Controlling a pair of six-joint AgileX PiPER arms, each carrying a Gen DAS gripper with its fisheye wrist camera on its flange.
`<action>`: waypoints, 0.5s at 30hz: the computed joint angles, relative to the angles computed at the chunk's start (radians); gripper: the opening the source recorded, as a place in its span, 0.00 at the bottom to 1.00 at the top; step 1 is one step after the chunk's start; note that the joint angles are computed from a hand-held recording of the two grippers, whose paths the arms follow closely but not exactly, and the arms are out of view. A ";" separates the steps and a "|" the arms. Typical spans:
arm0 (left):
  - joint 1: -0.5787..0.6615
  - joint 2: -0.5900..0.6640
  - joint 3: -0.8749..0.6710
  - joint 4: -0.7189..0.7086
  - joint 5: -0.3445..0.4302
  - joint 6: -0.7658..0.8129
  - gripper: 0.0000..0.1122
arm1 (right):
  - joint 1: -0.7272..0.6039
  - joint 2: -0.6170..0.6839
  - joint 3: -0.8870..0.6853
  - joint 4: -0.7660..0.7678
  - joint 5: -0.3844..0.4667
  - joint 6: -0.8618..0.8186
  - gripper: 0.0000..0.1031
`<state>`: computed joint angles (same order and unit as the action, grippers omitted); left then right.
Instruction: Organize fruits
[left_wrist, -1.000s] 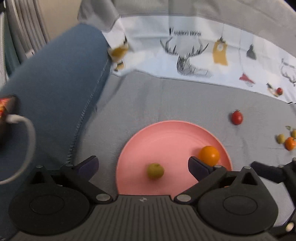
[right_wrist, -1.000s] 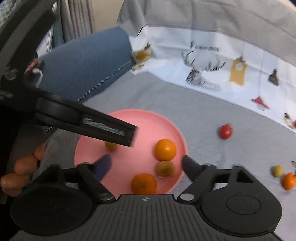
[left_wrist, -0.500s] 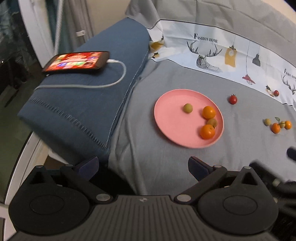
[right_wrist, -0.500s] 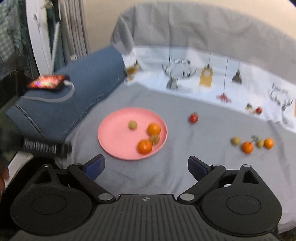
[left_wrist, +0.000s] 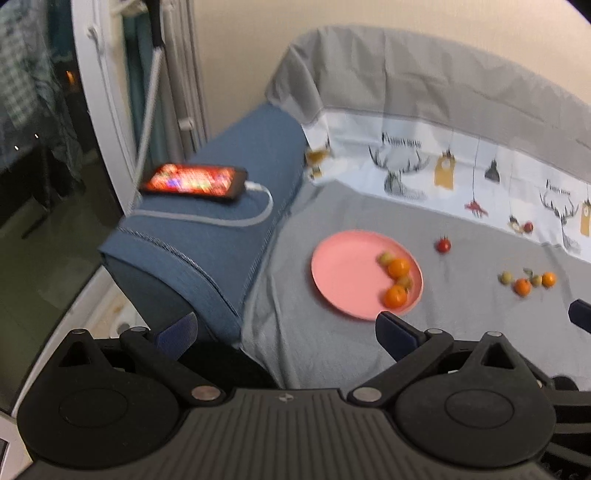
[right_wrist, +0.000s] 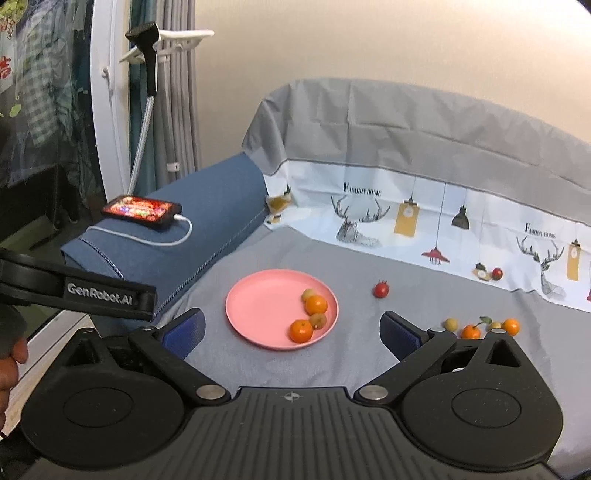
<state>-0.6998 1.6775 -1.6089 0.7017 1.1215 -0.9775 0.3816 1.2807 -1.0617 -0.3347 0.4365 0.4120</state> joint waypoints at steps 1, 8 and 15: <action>-0.009 -0.007 0.002 0.016 0.005 -0.014 0.91 | 0.008 -0.012 0.006 -0.021 -0.006 0.015 0.97; -0.075 -0.042 0.018 0.040 0.038 -0.030 0.91 | 0.014 -0.115 0.078 -0.119 -0.025 0.110 0.98; -0.096 -0.075 0.049 0.057 0.055 -0.049 0.91 | 0.032 -0.157 0.110 -0.118 -0.028 0.130 0.99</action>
<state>-0.7960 1.6026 -1.5602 0.7587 1.1764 -1.0262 0.4132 1.1235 -0.9519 -0.4530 0.4082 0.5419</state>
